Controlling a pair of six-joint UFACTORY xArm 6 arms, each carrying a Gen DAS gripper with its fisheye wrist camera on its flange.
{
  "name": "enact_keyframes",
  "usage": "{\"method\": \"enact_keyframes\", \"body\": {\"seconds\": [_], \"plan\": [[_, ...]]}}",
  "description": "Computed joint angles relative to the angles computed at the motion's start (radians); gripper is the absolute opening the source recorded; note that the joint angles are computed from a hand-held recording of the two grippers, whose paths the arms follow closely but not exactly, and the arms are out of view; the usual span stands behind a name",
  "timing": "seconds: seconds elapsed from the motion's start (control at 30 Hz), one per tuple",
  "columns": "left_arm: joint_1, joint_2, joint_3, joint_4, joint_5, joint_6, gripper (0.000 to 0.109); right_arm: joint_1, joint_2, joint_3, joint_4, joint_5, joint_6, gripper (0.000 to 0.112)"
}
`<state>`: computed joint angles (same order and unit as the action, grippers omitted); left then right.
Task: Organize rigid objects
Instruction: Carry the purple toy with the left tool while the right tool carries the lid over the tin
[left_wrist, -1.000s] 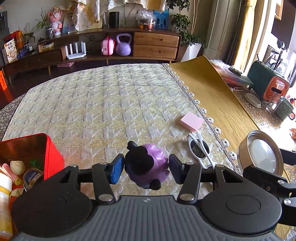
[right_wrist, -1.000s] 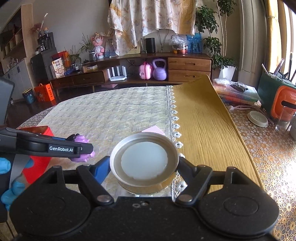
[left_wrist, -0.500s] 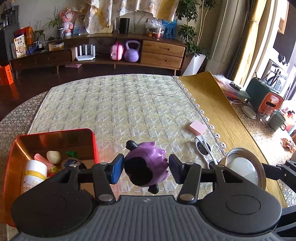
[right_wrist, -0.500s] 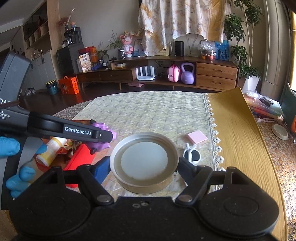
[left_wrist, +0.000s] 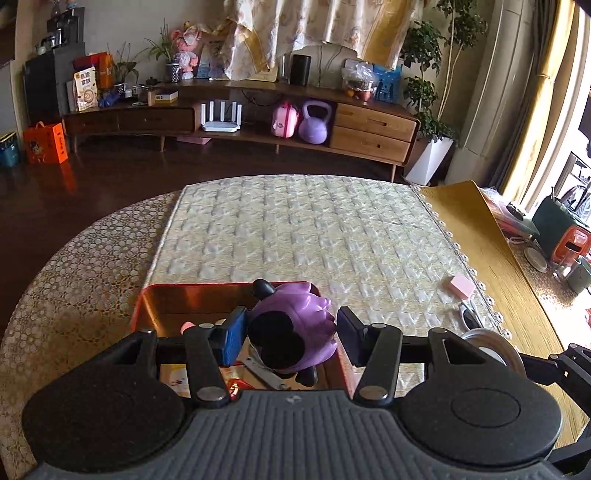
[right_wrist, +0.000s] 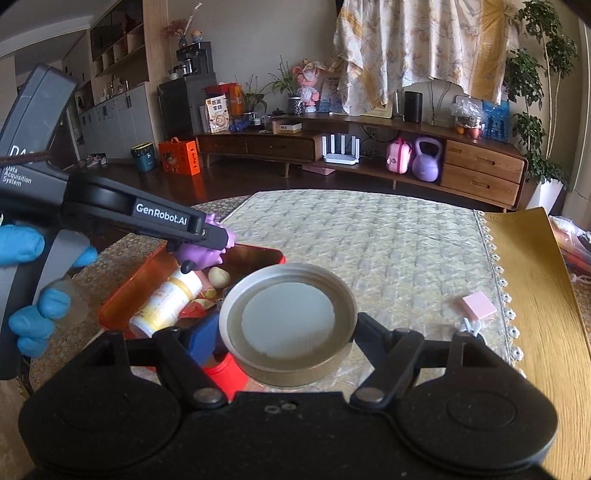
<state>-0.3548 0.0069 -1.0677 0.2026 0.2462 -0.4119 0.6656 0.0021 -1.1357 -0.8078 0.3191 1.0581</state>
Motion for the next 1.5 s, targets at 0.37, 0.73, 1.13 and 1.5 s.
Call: {"method": "enact_keyframes", "body": {"seconds": [0.37, 0.73, 1.13, 1.5], "plan": [[0.098, 0.053, -0.022, -0.045, -0.019, 0.066, 0.053, 0.056, 0.188, -0.201, 0.108, 0.034, -0.147, 0.077], [0.133, 0.163, -0.091, -0.037, -0.018, 0.079, 0.053, 0.084, 0.354, -0.372, 0.176, 0.093, -0.281, 0.077], [0.146, 0.206, -0.092, -0.146, -0.051, 0.190, 0.053, 0.105, 0.436, -0.464, 0.258, 0.164, -0.384, 0.077], [0.143, 0.209, -0.074, -0.156, -0.060, 0.207, 0.053, 0.118, 0.439, -0.468, 0.286, 0.173, -0.415, 0.080]]}}
